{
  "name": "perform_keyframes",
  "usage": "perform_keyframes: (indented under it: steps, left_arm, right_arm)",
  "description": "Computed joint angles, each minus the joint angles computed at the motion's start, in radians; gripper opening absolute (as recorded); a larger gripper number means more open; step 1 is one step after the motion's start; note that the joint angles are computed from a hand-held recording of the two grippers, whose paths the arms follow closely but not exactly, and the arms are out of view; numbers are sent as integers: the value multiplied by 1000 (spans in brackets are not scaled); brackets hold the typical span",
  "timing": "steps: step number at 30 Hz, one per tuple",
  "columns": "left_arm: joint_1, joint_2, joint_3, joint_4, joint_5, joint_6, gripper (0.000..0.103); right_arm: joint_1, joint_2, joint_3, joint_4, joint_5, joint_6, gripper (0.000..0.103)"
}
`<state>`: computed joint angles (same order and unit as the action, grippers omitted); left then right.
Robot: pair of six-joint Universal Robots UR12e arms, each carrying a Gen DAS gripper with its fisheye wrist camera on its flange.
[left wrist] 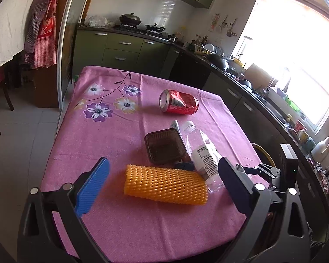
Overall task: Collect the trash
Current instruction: 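Grasp the silver snack wrapper with the right gripper and lift it, then carry the wrapper over the bin and open the right gripper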
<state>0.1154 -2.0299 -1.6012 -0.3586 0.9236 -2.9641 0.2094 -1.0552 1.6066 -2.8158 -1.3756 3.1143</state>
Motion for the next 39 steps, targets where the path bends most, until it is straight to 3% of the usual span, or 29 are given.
perform_keyframes:
  steps: [6,16,21,29,33,37,39]
  left_arm:
    - [-5,-11,15,-37,-12,14,94]
    - [-8,-16,20,-48,-1,14,94]
    - [-10,-18,25,-54,2,23,94]
    - [-19,-20,32,-75,7,43,94]
    - [-29,-23,40,-97,19,57,94]
    - [-40,-24,47,-115,30,77,94]
    - [-44,-23,49,-118,33,86,94]
  right_arm:
    - [-8,3,-11,21,24,-6,69]
    - [-13,-18,23,-24,29,20,65]
    - [-26,-59,75,-100,8,69,65]
    - [-87,-154,183,-129,-205,202,66]
    - [-131,-182,218,-67,-314,275,66]
    - [-174,-183,232,-15,-368,333,67]
    - [-190,-177,236,-1,-395,360,75]
